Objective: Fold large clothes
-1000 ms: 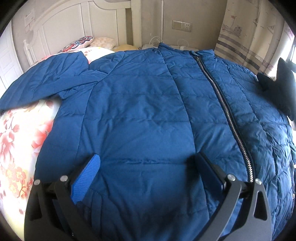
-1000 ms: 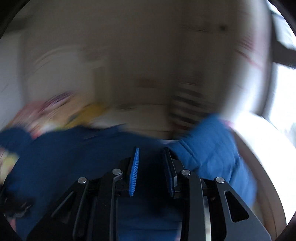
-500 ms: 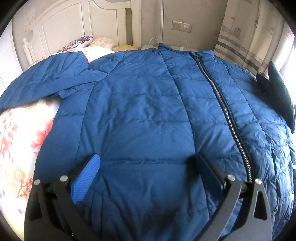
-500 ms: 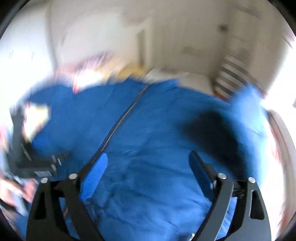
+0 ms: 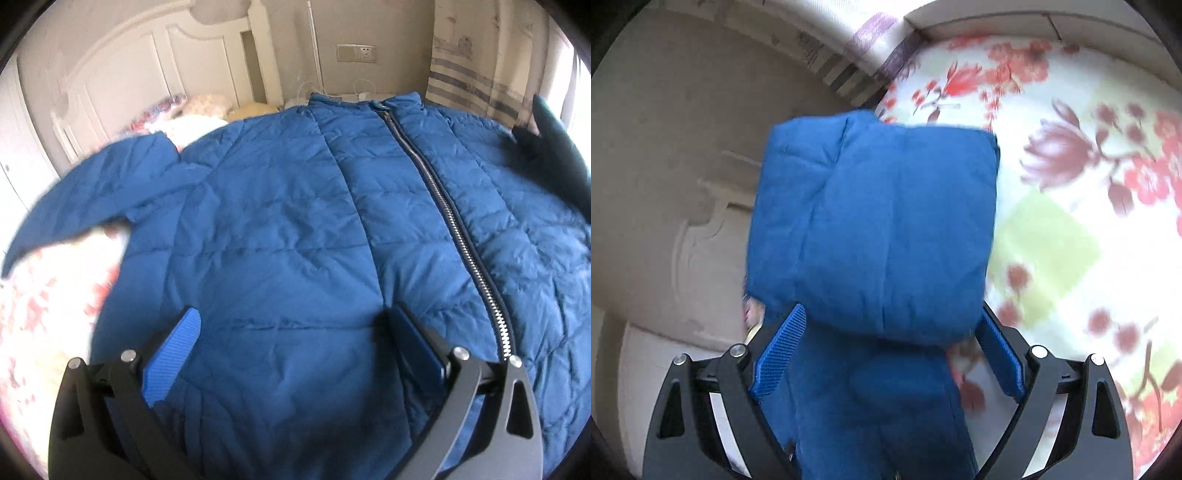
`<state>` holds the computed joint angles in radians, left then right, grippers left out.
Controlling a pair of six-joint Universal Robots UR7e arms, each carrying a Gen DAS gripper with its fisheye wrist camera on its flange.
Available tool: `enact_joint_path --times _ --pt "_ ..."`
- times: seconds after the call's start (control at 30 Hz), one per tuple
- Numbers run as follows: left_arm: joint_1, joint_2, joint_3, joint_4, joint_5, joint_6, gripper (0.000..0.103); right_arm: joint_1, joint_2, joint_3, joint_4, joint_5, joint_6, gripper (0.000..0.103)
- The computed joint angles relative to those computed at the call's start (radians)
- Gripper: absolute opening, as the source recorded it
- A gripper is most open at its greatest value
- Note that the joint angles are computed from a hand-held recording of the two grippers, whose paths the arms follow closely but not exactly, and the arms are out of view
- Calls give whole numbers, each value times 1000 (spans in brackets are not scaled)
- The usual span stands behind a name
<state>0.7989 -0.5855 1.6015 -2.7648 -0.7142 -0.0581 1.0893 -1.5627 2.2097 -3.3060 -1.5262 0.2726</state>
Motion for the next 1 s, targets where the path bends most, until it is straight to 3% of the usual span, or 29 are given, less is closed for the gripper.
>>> enact_joint_path --times 0.07,0.13,0.23,0.33,0.43,0.47,0.53,0.6,0.67,0.73,0.83,0.9,1.0 --pt "19 -16 -2 15 -57 -30 101 40 48 -18 -100 -44 -24 57" --pt "19 -15 -3 15 -57 -32 101 96 82 -34 -195 -124 -106 39" --pt "15 -8 -6 15 -45 -30 101 262 180 -109 -334 -291 -336 30" --pt "17 -10 -4 15 -56 -36 101 391 246 -174 -284 -283 -541 29" --pt "18 -10 -6 14 -58 -36 101 512 342 -242 -165 -333 -719 32" --pt "19 -12 -4 13 -62 -38 101 534 359 -252 -106 -342 -747 54" --pt "22 -16 -3 12 -74 -41 101 568 402 -276 -7 -354 -803 89" --pt "24 -21 1 9 -83 -44 101 595 436 -261 -32 -390 -876 89" --pt "26 -24 3 6 -91 -45 101 606 421 -225 -73 -418 -886 89" --pt "25 -28 7 4 -92 -45 101 588 365 -167 -101 -390 -855 89" --pt "15 -32 4 29 -94 -39 100 523 260 -71 -195 -410 -756 94" --pt "4 -42 5 -7 -192 -2 100 453 183 27 -279 -432 -666 94" --pt "-50 12 -19 -126 -203 155 101 329 96 106 -215 -410 -503 94"
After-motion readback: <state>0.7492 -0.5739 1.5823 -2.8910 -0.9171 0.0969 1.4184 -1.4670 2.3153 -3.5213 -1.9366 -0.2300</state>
